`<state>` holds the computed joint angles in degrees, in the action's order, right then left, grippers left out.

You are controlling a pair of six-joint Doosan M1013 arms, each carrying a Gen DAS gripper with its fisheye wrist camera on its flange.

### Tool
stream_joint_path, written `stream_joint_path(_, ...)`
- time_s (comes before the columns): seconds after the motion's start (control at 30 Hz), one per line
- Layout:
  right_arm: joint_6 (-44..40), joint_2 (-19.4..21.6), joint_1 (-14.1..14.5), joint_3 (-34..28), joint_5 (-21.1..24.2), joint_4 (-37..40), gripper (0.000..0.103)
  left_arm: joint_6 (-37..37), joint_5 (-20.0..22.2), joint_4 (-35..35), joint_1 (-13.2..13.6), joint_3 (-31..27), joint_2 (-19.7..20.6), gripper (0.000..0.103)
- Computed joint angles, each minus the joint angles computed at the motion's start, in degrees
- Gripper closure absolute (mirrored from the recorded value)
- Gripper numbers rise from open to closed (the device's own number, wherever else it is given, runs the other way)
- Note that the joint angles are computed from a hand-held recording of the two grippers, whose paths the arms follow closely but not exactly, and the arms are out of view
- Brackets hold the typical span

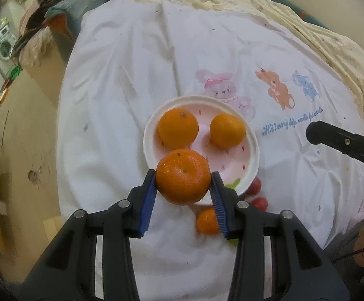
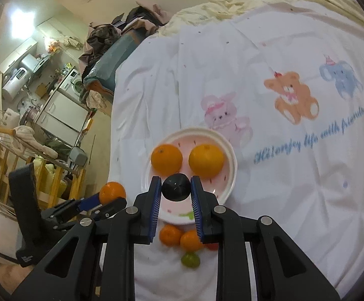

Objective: Organize fruits
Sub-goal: 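Carry the tangerine and the dark plum over the pink plate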

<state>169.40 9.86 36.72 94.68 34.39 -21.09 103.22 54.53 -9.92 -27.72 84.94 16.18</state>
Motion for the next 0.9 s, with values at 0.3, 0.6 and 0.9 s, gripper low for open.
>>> stream_joint_path(0.3, -5.8, 1.7, -3.2, -0.9, -1.0, 5.1, 0.078, -0.5, 3.9, 2.9, -1.2, -2.8, 4.5, 0.065)
stream_joint_path(0.6, -11.7, 3.6, -6.1, -0.8, -4.5, 13.8, 0.078, -2.0, 5.8, 1.6, -0.8, -3.7, 6.8, 0.065)
stream_joint_path(0.9, -23.8, 6.9, -8.6, -2.1, -5.8, 25.6, 0.078, -1.8, 6.3, -1.8, -0.1, -4.3, 7.7, 0.064)
